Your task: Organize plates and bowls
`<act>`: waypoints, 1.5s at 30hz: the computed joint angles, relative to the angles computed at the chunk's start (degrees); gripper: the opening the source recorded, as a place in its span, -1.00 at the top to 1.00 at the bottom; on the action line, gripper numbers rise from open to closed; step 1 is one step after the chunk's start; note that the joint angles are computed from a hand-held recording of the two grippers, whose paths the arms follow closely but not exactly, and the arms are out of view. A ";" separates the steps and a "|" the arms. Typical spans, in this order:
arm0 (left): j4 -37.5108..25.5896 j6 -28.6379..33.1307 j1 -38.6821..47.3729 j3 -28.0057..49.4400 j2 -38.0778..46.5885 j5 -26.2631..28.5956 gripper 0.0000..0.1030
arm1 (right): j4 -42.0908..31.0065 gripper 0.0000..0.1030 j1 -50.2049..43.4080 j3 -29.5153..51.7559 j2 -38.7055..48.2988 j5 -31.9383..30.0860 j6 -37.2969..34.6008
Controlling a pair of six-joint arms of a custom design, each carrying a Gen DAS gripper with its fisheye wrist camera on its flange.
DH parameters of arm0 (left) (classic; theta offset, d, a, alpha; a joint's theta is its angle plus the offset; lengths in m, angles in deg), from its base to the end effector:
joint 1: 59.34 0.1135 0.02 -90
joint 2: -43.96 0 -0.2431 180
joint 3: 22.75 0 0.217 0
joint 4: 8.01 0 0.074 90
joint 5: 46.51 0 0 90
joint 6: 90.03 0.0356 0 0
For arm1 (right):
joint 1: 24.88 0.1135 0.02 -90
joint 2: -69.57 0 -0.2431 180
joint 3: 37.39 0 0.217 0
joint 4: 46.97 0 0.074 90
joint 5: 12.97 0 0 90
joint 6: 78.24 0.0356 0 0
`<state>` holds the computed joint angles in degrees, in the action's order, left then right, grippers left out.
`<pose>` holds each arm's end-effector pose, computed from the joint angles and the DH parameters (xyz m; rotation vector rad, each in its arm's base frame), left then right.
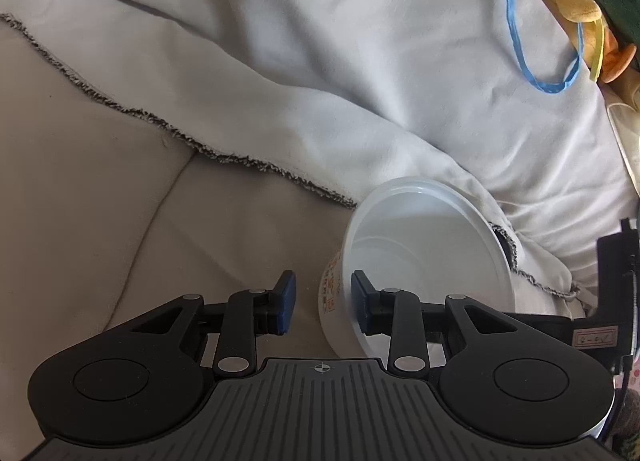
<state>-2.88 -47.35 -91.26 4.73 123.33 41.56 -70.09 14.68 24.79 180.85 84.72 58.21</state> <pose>0.1569 -0.0963 0.1019 -0.3480 2.4506 -0.5934 0.2217 0.1770 0.0719 0.1990 2.8127 0.1622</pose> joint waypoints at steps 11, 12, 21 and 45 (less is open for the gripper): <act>-0.39 0.60 0.58 -0.13 -0.88 1.04 0.40 | -9.46 -1.00 3.33 7.42 3.97 1.38 -5.05; -0.73 0.87 0.76 -0.14 -1.14 1.00 0.41 | -9.20 -0.97 2.60 7.33 3.81 0.83 -5.32; 1.62 2.43 13.44 -3.80 -1.84 12.28 0.48 | -8.27 0.13 10.22 5.35 -5.17 5.12 -2.91; 13.09 -4.95 -20.22 5.51 12.94 -0.43 0.50 | -8.42 0.23 -0.04 -14.12 -26.09 12.43 -3.96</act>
